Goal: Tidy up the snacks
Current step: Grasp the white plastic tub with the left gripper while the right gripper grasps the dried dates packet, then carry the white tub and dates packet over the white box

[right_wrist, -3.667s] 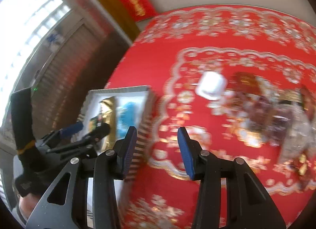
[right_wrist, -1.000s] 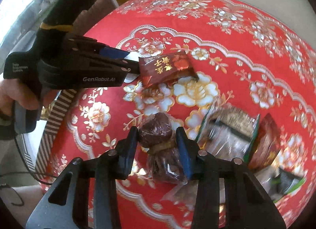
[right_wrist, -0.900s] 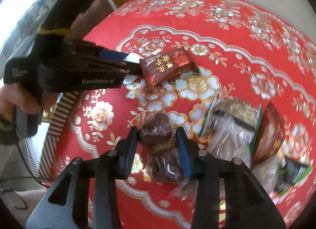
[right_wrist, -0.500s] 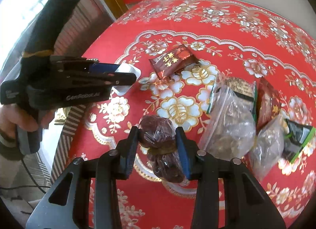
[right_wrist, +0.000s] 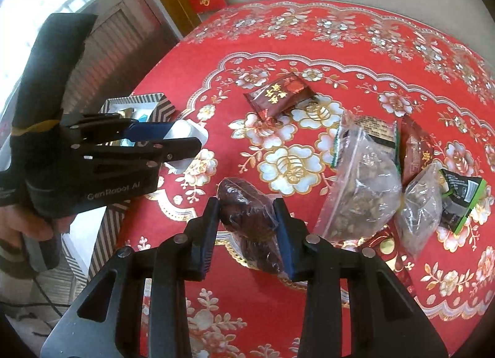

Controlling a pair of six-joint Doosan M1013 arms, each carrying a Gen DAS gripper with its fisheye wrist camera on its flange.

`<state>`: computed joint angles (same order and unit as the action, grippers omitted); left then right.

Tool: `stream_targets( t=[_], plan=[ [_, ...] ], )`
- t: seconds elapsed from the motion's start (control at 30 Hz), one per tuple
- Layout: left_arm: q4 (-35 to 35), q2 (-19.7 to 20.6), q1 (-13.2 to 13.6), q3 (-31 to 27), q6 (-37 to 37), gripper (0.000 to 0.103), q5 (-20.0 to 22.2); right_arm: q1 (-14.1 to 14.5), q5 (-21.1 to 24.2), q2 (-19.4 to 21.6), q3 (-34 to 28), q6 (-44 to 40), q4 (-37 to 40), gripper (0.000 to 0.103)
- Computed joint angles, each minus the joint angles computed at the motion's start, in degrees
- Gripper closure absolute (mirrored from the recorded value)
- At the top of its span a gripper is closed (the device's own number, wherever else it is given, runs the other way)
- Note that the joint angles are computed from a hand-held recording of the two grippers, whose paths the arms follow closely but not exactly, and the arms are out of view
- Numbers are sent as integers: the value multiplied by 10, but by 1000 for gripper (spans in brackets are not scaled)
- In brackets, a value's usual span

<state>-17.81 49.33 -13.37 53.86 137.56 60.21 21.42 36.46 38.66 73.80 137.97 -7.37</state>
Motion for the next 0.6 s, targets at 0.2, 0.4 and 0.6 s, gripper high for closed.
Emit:
stream_targets(
  t=[0.2,0.4,0.6],
  plan=[
    [-6,-14,9,18,8,66,-23,6,7,5,-14,1,-5,69],
    [-11,-20,19,24,7,66,-29,11,11,11,-30,-3,-9,69],
    [-18,-27,28,28,9,66,-34,17,17,18,-49,-11,-12,69]
  ],
)
